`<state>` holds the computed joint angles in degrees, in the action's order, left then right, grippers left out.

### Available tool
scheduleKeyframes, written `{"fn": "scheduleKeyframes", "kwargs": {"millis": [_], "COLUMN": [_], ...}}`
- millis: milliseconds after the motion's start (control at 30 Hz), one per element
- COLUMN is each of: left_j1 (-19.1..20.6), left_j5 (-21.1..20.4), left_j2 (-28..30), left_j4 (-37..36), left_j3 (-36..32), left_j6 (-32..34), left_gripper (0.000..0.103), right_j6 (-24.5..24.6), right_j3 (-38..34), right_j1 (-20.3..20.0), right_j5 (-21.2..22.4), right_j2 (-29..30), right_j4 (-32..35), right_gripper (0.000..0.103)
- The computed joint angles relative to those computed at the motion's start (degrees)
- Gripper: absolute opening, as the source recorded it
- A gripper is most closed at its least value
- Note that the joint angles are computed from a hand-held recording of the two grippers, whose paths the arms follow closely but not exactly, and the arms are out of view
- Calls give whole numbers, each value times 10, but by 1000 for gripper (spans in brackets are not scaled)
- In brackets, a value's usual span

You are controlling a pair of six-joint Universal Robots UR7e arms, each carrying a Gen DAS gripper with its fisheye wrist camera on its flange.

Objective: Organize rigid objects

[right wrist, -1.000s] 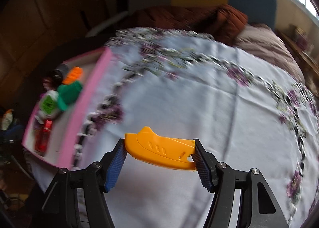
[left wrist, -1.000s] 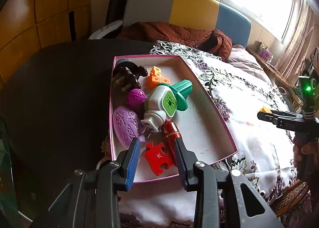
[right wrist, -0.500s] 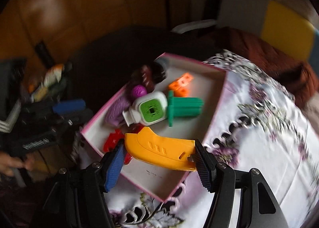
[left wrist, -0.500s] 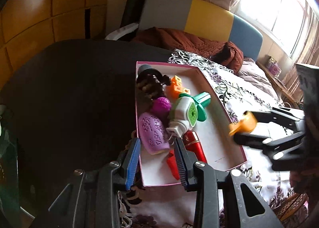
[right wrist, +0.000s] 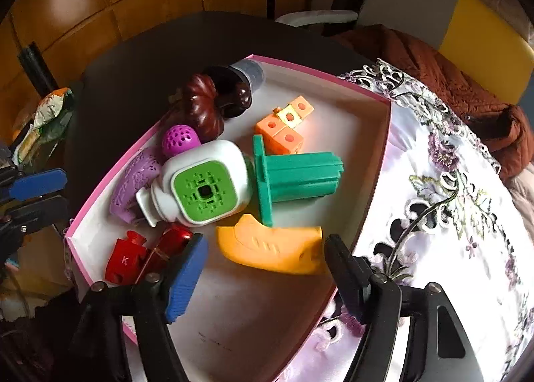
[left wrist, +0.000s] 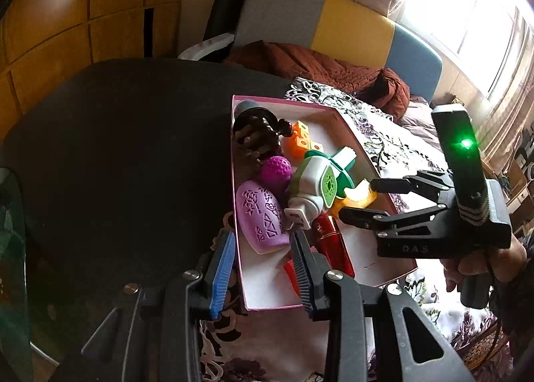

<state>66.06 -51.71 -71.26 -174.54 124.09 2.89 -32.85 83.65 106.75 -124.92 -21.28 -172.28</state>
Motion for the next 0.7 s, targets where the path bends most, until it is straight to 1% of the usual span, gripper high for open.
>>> {"fn": "scheduleKeyframes", "kwargs": {"millis": [200,267,367,433,500,567,700], "left_j1": [-4,-6,-11,-17,-23,-29,-45], "left_j5": [9,13,22,39,60,77,118], "left_j2": [2,3,2,3,6,9,17], "left_j4": [-8,-11,-15,-22,-32,-38,-69], "left_j3": [3,5,6,9,11,12,19], "left_j6": [1,2,-1,-2,0,-3,6], "left_gripper": [35,36,39,41,42,42,42], "right_j6": [7,12,22,31,38,48,79], "right_j3": [12,19,34,46,63,80,107], "right_j1": [-1,-1,1,3,7,11,19], "right_j5": [9,14,21,27,30,29,22], "right_j2": [-2,-5,-12,-18,-26,-32,-40], "right_j4": [-16,-23,-37,-47,-72,-100,-165], "right_gripper": [74,76,81,90,94,95,100]}}
